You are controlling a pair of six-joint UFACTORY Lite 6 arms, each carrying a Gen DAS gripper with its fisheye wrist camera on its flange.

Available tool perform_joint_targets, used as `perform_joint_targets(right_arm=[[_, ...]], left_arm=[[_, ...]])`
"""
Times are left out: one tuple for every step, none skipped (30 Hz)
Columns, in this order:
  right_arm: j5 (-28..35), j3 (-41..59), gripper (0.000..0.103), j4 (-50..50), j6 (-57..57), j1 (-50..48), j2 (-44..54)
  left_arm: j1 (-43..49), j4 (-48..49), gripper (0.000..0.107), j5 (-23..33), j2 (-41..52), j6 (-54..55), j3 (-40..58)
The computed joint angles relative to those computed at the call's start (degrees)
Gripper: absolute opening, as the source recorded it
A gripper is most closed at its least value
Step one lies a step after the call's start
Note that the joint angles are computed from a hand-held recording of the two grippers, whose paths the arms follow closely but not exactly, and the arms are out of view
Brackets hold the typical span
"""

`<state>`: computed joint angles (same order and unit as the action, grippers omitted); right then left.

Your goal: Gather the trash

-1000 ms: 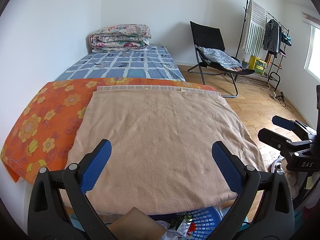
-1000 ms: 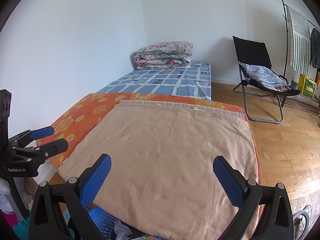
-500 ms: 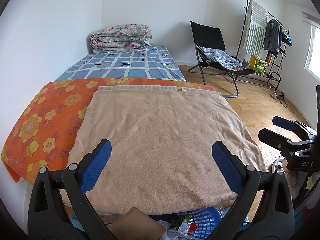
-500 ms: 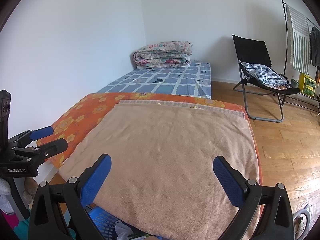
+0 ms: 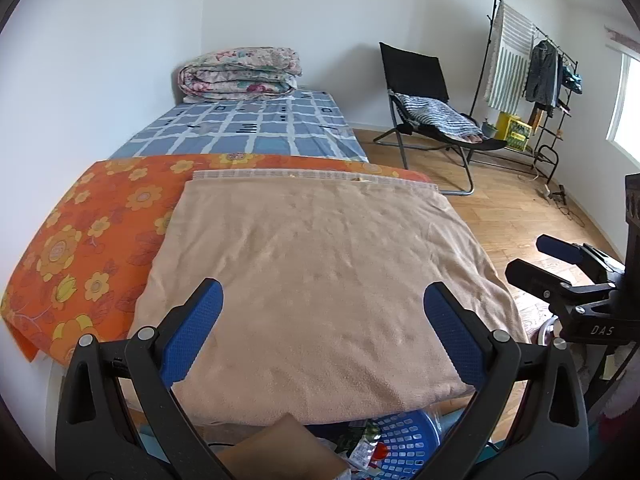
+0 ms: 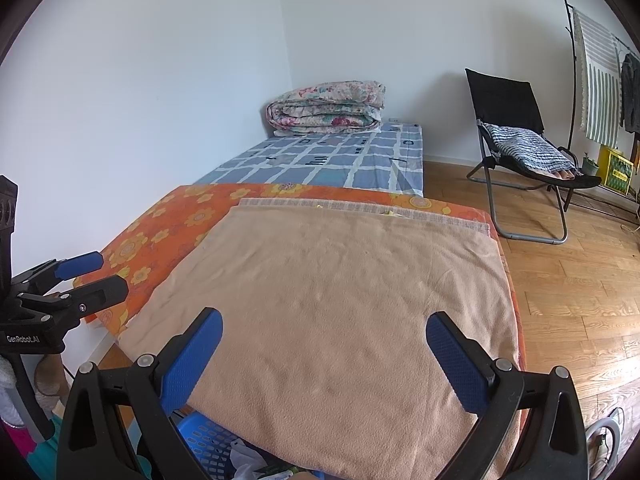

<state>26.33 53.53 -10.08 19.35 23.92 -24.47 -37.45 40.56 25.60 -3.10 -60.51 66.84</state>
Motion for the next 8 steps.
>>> perform_joint_targets(right_arm=[[-0.1, 0.2, 0.103, -0.6, 0.8, 0.3, 0.4], [-0.1, 0.0, 0.103, -1.0, 1.3, 0.5, 0.2], [0.0, 0.1, 0.103, -0.8, 1.0, 0.4, 0.4], [0.0, 0.2, 0.103, -1.0, 1.2, 0.4, 0.6], [0.0, 0.0, 0.103, -1.0, 1.3, 0.5, 0.4], [-0.1, 0.0, 0.103, -1.0, 1.4, 0.5, 0.5], [-0.1, -0.2, 0.103, -1.2, 1.7, 0.6, 0.4], [0.0, -0.3, 0.103, -1.5, 2.1, 0.8, 0.3]], left_arm=[[-0.1, -0.1, 0.102, 0.1, -0.1, 0.1, 0.0], [-0.2, -0.2, 0.102, 0.3, 0.0, 0.2, 0.2], [-0.4, 0.2, 0.102, 0.5, 0.0, -0.3, 0.2], [-0.4, 0.6, 0.102, 0.6, -0.1, -0.5, 0.1], [-0.4, 1.1, 0.102, 0.7, -0.2, -0.9, 0.0], [-0.3, 1.5, 0.102, 0.6, -0.3, -1.2, -0.1], [-0.5, 2.1, 0.102, 0.6, -0.4, -1.8, -0.3], [-0.4, 2.0, 0.102, 0.4, -0.5, -1.8, -0.6]])
